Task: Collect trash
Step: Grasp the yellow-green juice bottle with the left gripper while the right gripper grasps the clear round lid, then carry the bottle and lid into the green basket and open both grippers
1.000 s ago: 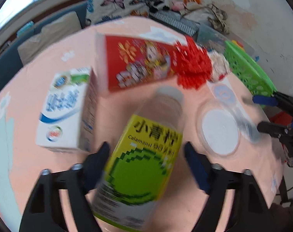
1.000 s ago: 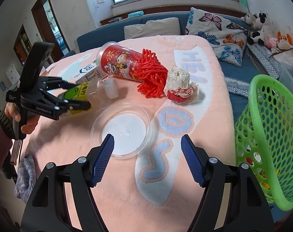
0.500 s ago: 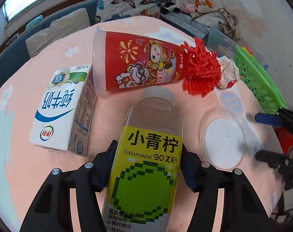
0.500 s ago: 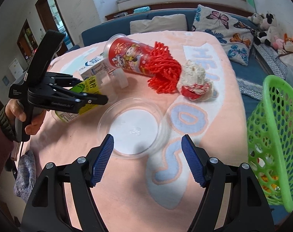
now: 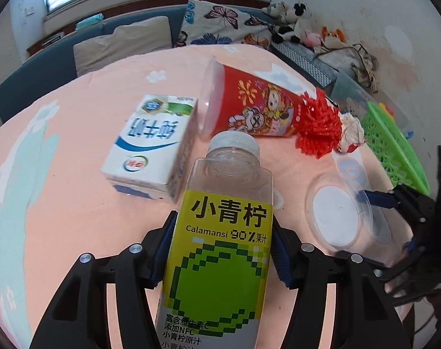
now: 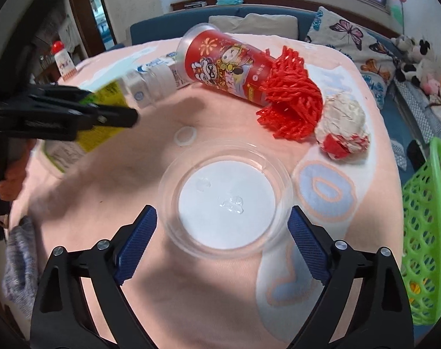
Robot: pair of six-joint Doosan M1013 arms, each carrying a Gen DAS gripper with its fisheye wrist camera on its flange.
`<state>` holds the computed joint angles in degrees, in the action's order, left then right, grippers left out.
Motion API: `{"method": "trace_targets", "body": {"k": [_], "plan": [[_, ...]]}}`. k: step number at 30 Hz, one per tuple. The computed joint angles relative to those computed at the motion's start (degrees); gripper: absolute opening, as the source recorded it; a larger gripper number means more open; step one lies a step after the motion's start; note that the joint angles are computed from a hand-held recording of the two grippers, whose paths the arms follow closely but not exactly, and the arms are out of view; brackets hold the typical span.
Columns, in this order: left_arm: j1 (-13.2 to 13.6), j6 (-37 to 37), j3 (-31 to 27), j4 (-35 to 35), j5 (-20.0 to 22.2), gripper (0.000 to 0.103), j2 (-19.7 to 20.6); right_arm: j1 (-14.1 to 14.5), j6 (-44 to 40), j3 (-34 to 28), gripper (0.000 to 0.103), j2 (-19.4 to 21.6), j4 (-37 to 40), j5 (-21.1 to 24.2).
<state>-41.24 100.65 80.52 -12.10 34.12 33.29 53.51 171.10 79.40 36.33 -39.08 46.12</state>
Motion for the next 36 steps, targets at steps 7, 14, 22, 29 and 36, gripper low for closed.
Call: {"method": "trace_targets", "body": {"k": [7, 14, 22, 29, 36], "plan": [[-0.39, -2.06, 1.26, 2.11, -0.91, 0.056, -0.97, 0.31, 1.27, -1.08, 0.090, 0.92, -1.38, 1.97], [-1.06, -2.63, 1.36, 2.62, -1.21, 0.056, -1.60, 1.09, 6.20, 1.59, 0.089, -1.06, -4.26, 0.61], [-2.37, -0.05, 0.96, -0.32, -1.07, 0.056, -2.29, 3.02, 15.25, 6.15, 0.089, -5.34, -11.38, 1.15], [-4.14, 3.95, -0.50, -4.47, -0.05, 0.056, -2.26, 4.93, 26.71, 11.60, 0.089, -10.59, -19.59, 7.18], [-6.58, 6.83, -3.38, -7.19, 1.78, 0.056, -0.98, 5.37, 34.49, 17.81, 0.089, -15.36, -19.54, 15.15]]}}
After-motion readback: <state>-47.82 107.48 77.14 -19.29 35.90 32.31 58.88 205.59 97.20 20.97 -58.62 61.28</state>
